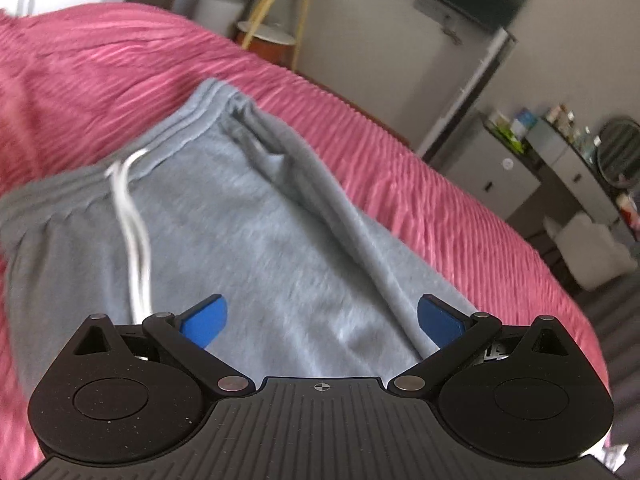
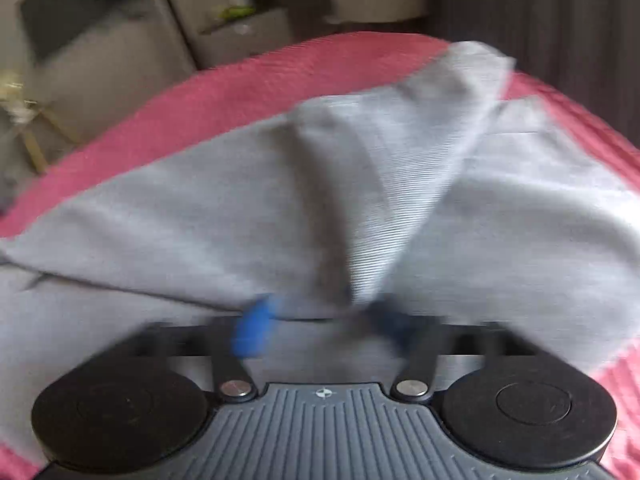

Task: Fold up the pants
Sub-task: 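Lift the hem with the right gripper and fold it toward the waistband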

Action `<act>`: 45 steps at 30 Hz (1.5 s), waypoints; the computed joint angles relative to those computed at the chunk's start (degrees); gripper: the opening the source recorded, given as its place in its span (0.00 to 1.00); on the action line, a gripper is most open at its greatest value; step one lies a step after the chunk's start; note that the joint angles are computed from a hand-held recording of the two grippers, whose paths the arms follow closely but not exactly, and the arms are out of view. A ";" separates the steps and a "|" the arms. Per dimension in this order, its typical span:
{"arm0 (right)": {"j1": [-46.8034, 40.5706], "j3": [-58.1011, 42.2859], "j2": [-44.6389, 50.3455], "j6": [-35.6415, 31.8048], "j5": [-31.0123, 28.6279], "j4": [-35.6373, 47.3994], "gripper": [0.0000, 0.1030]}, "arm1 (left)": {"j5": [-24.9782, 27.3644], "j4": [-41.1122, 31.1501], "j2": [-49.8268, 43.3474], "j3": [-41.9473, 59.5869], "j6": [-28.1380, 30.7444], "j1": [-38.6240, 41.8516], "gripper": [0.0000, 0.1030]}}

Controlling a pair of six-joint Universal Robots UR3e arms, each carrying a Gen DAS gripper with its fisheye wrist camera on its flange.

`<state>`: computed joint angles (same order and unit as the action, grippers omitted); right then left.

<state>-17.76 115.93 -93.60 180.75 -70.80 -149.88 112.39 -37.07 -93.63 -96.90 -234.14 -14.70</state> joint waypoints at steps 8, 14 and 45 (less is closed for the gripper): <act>7.69 -3.46 5.22 -3.59 -9.90 -1.98 0.95 | -8.66 -7.08 -11.56 15.66 10.31 11.66 1.00; 9.02 -5.04 6.61 -2.82 -11.56 -3.13 0.94 | -13.35 -10.69 -21.61 26.89 8.26 15.78 0.77; -28.78 -6.43 -6.73 14.37 13.64 0.77 0.04 | -12.22 5.18 25.05 -19.67 6.36 7.60 0.13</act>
